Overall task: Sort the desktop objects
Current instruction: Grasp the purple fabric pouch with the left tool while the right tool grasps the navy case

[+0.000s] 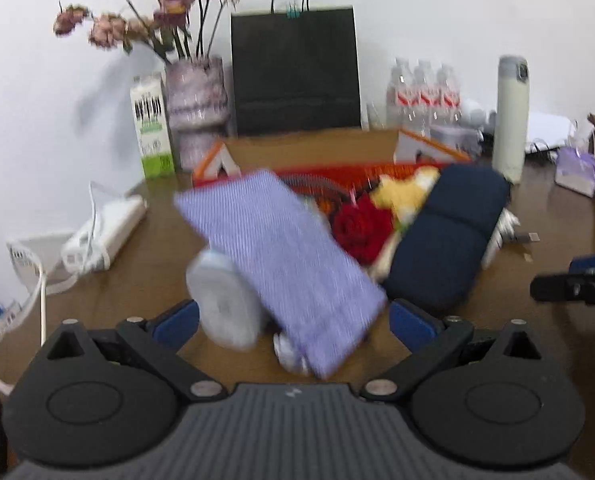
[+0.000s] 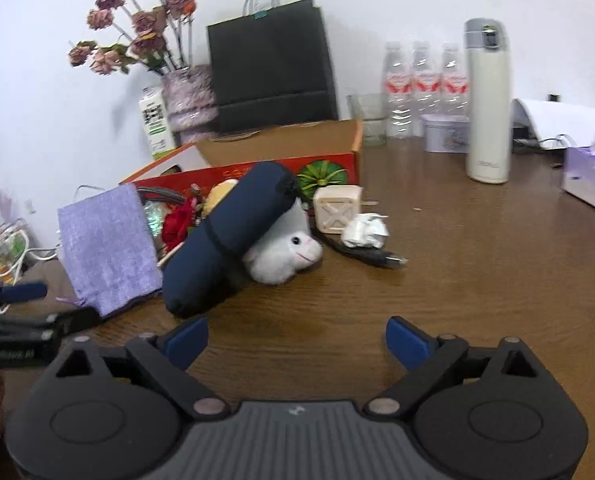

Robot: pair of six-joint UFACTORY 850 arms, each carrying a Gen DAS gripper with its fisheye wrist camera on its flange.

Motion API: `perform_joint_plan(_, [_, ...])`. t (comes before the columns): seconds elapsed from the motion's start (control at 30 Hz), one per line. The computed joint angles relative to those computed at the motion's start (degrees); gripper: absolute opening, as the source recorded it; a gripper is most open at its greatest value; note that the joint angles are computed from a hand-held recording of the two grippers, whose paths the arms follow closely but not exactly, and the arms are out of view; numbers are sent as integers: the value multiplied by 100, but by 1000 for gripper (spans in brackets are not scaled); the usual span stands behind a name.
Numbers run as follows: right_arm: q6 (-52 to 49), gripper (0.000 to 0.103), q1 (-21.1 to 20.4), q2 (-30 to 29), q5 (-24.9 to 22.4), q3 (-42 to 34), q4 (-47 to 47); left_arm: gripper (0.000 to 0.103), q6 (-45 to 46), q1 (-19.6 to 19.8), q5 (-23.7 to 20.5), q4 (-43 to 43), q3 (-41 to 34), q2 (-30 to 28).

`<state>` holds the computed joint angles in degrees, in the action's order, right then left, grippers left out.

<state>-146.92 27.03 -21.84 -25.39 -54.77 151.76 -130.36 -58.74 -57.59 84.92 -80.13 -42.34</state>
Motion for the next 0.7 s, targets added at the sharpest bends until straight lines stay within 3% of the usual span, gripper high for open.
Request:
perform_joint_plan(0.1, [1539, 89, -127, -251, -321, -385, -1347, 103, 114, 181, -23, -39, -173, -33])
perform_joint_plan(0.17, [1904, 89, -132, -440, -584, -648, -1575, 103, 92, 340, 92, -70, -220, -10])
perform_joint_plan(0.27, [1183, 88, -21, -680, -821, -938, -787, 103, -340, 549, 398, 64, -91, 122])
perform_joint_plan(0.33, [668, 88, 79, -811, -669, -1142, -298, 103, -608, 629, 503, 149, -2, 179])
perform_joint_plan(0.37, [730, 82, 91, -877, -598, -1262, -403, 100, -654, 657, 513, 142, 1, 180])
perform_joint_plan(0.43, [698, 78, 104, -946, -661, -1356, -382, 78, -568, 692, 525, 122, -6, 189])
perform_joint_plan(0.47, [507, 70, 125, -955, -718, -1352, -238, 76, -487, 691, 501, 79, -29, 186])
perform_joint_plan(0.5, [271, 62, 150, -945, -759, -1328, -29, 65, -508, 682, 507, 118, -13, 204])
perform_joint_plan(0.53, [170, 48, 166, -941, -759, -1332, 33, 48, -581, 663, 491, 183, 11, 224])
perform_joint_plan(0.63, [999, 47, 66, -986, -990, -1383, -853, 31, -610, 610, 523, 319, 6, 265])
perform_joint_plan(0.7, [2117, 53, -28, -1151, -1105, -1634, -1971, 19, -420, 579, 563, 443, -33, 245])
